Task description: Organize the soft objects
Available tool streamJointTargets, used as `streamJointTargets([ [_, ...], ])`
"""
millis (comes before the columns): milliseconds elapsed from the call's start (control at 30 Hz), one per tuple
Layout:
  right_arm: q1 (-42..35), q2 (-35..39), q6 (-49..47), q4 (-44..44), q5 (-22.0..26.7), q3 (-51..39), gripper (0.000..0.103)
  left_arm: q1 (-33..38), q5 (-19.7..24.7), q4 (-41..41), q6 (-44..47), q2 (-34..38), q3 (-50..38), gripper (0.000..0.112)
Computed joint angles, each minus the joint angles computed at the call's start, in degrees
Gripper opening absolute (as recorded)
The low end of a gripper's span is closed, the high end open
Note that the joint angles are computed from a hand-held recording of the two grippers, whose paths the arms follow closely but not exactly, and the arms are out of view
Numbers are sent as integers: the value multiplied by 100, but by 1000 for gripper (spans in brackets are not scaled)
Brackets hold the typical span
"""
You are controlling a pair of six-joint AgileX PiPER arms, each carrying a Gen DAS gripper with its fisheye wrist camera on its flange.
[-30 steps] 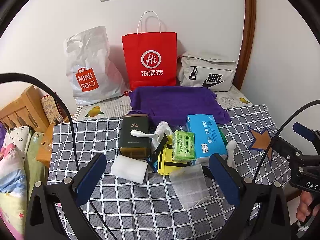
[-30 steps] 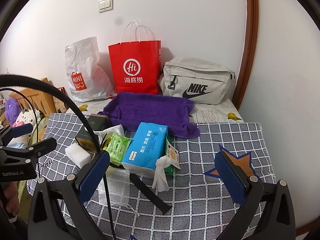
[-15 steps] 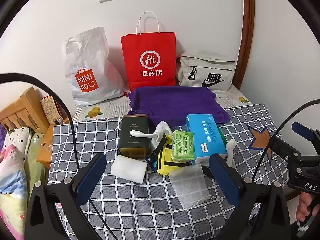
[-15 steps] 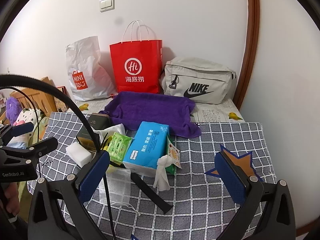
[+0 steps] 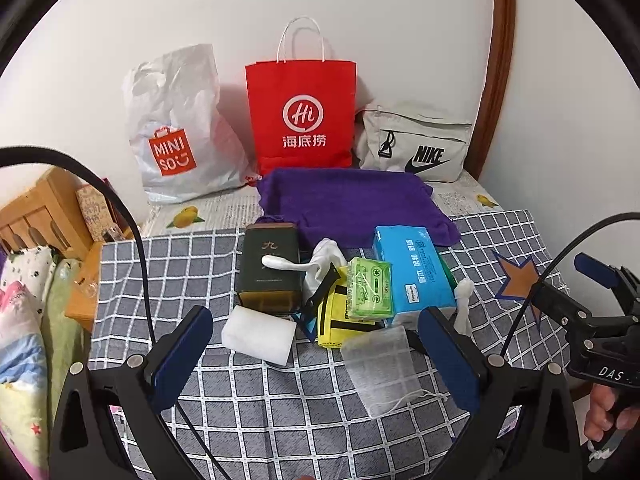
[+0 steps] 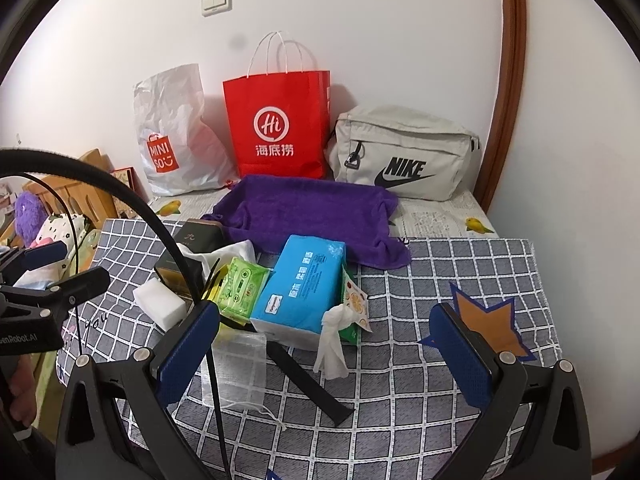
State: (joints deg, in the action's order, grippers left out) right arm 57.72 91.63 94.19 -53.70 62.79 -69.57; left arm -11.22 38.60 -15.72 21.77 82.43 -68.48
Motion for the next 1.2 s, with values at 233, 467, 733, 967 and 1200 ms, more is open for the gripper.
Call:
streamJointTargets([
  [233,-421,51,-41,157,-507,335,103,257,-10,-66,8,416,-114,103],
  [467,-1222,294,-138,438,-1619,1012,103,497,110,120,-326,895,-324,103],
  [733,-1823,842,-266,264,-2893,1326,103,468,237,440,-637,1491,-724,103],
  [967,-1960,1271,-74,-233,-3490,1250,67,381,403,682,-830,1897,-1035,103],
  [1200,-2115,997,-149,-406,-4210,1536,24,484,379,624,-650,2244,-1179,103],
])
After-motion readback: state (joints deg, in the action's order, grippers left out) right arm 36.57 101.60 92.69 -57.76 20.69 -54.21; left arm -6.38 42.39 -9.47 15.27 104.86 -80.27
